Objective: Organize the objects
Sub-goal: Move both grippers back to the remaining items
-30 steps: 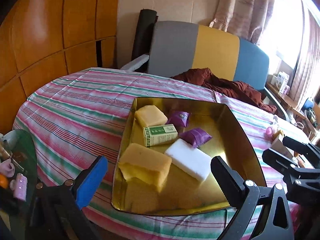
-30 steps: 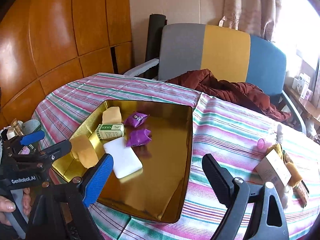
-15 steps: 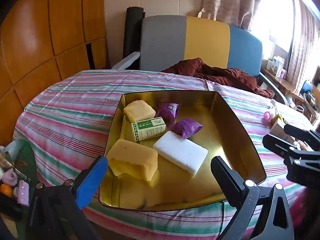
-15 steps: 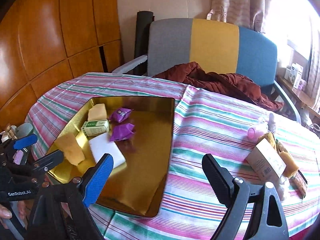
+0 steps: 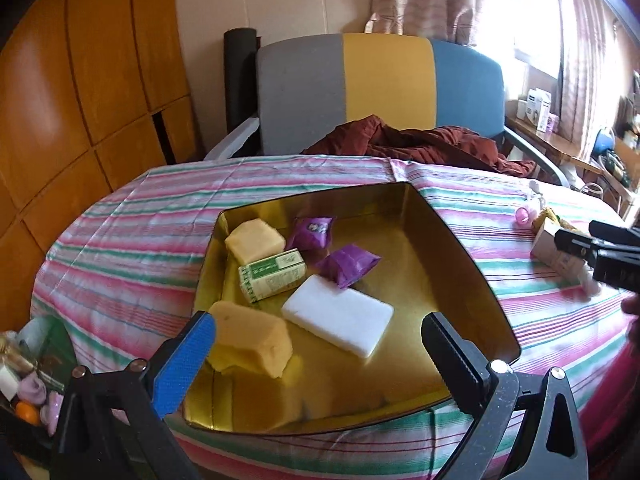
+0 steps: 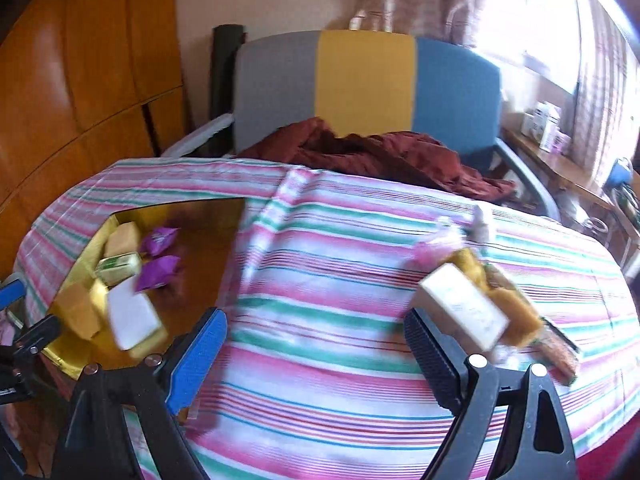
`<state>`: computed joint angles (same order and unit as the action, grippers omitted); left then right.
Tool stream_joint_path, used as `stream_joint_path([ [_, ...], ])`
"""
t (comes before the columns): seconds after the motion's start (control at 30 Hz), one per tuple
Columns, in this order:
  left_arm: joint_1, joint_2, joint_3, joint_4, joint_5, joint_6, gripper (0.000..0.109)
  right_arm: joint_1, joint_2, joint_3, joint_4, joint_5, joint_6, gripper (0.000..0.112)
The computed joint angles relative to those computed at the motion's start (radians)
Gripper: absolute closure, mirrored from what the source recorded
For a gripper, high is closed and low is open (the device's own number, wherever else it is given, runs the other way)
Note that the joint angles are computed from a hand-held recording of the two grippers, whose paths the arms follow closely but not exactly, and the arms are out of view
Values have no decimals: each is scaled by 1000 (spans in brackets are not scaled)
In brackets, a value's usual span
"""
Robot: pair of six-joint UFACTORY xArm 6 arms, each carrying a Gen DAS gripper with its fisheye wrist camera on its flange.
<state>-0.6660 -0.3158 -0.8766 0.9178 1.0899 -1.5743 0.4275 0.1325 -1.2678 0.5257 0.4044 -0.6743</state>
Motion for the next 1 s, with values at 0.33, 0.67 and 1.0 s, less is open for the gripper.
stream_joint_path([
  [0.33, 38, 78, -71, -21, -145, 113, 6, -160, 128, -191, -103, 7, 136, 20],
  [0.67, 100, 210, -188, -172, -321, 267, 6, -322, 292, -373, -56, 93, 434, 20],
  [1.0, 157, 484, -472, -464, -480, 517, 6, -364, 305, -392, 75, 121, 452, 20],
])
